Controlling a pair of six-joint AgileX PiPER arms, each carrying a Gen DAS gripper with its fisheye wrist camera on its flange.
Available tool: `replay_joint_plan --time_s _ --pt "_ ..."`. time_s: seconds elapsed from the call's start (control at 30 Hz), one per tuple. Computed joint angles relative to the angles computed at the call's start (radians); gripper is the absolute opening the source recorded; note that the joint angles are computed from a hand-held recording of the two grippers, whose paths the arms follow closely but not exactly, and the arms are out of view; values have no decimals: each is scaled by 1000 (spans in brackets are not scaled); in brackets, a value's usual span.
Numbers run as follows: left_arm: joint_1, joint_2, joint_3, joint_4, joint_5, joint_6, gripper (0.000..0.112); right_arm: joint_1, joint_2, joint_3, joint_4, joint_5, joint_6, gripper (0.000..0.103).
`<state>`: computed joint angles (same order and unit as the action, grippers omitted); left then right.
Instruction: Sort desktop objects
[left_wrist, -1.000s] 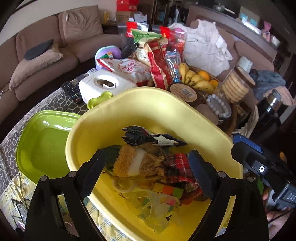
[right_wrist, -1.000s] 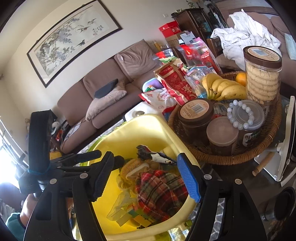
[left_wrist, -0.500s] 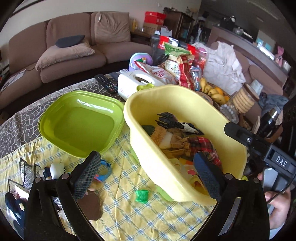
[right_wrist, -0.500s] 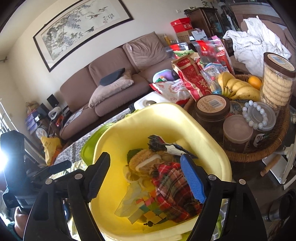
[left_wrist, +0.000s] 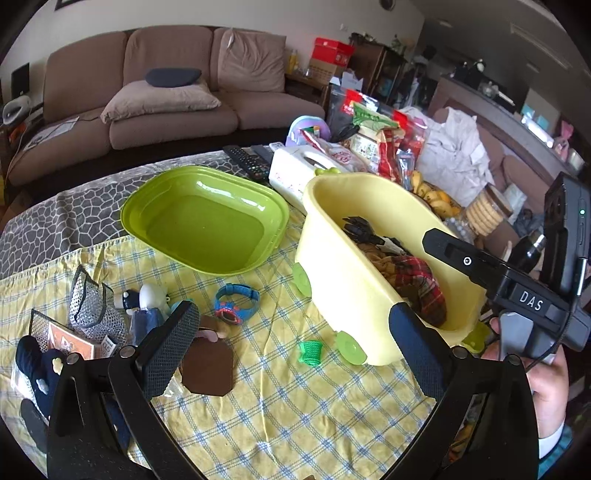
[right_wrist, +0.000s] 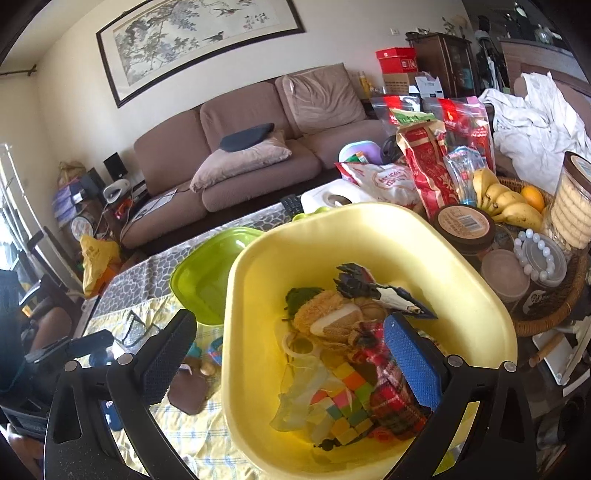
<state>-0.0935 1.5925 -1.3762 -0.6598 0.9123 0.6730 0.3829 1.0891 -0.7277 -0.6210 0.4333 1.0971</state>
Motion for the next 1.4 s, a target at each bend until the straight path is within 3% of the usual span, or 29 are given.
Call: replay_joint_plan --time_s 0.33,0.87,1.13,1.27,1.33,1.4 --pt "232 -59 90 -104 47 124 103 182 83 -77 -195 63 220 102" --pt "551 -78 288 -126 -20 279 103 387 315 -212 -315 118 322 102" --pt "619 -151 475 -133 -127 341 103 460 368 -171 -410 121 447 102" --pt "602 -129 538 -113 -204 307 103 497 372 -99 -523 78 603 102" --pt "583 -132 573 -107 -261 317 103 529 390 -75 -574 94 680 102" --pt "581 -122 582 -112 -266 330 103 549 414 -57 -595 100 729 102"
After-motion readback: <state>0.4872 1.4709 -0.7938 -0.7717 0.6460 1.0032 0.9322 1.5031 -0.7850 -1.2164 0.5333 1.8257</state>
